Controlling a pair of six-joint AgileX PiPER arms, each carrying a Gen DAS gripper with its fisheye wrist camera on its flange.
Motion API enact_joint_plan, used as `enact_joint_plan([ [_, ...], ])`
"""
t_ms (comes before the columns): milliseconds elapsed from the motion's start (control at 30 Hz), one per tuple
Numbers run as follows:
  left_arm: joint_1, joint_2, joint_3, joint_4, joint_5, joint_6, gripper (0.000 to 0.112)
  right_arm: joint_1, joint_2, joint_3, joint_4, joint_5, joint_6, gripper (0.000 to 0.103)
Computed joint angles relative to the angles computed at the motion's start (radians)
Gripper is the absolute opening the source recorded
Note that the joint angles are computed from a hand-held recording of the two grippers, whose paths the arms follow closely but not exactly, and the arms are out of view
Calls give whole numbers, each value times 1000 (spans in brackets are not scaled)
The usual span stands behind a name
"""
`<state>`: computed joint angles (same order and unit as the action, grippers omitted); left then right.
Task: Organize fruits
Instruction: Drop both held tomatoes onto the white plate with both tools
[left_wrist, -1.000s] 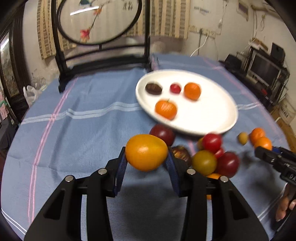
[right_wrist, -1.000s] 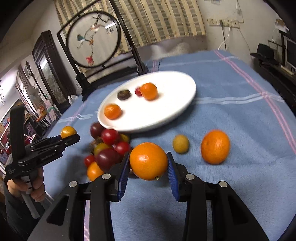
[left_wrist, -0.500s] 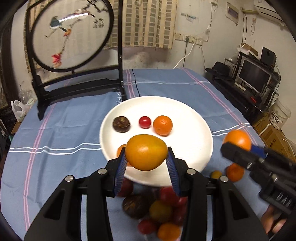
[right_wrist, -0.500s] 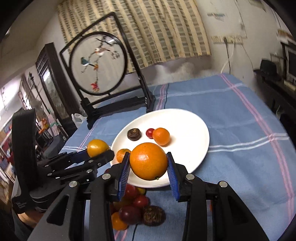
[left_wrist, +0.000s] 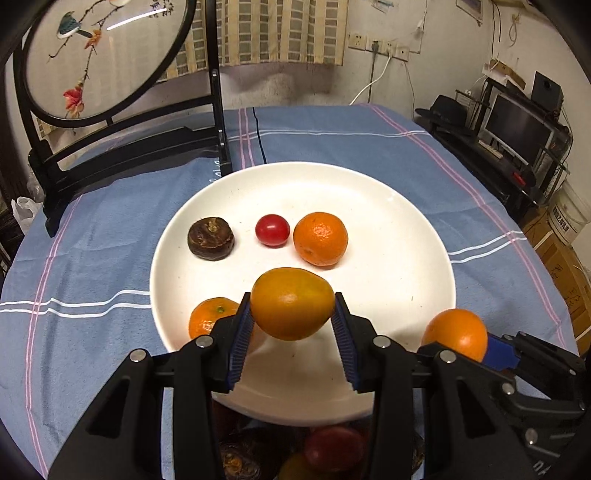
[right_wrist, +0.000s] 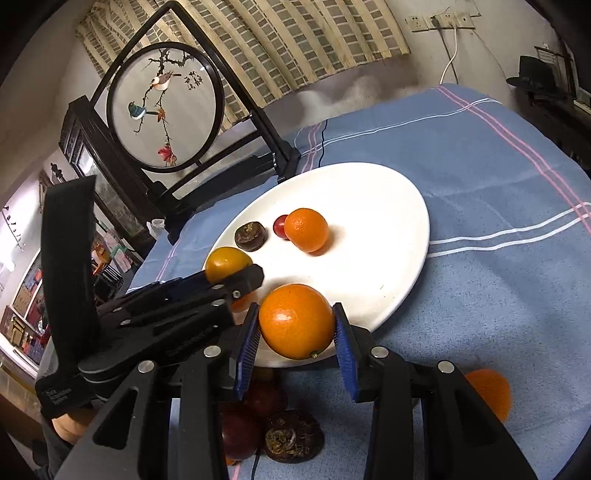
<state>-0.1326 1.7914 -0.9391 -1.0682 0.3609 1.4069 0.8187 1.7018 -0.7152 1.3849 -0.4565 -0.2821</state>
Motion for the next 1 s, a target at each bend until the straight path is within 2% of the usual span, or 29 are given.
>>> enact_joint_plan([
  [167,-4,12,-8,3,-11,-13,42,-12,10,10,-79,-16,98,41],
  [200,-4,13,-8,-2,-15,-12,46,-12,10,15,-92,-24,115,47],
  [233,-5,6,-1,-25,-34,-2,56,-9,13,14,-73,-38,104,59],
  [300,2,-26,31,-148,-81,96,69,5,5,22,-18,-83,70,66],
  [333,18,-49,52,-229,-76,179,70,14,-10,39,-19,-104,84,66],
  [433,76,-109,98,-313,-25,288,73,28,-38,68,-41,-127,131,67],
  [633,219,-183,179,-280,84,337,74,34,-31,56,-12,-101,85,67],
  [700,283,-200,210,-271,127,370,76,48,-31,52,13,-116,60,67],
  [800,361,-195,238,-288,180,441,79,77,-27,38,82,-155,-13,67],
  [933,434,-147,238,-301,232,486,80,93,-13,28,132,-166,-58,67],
  [1000,431,-122,205,-203,236,384,80,112,-2,20,177,-184,-90,68],
])
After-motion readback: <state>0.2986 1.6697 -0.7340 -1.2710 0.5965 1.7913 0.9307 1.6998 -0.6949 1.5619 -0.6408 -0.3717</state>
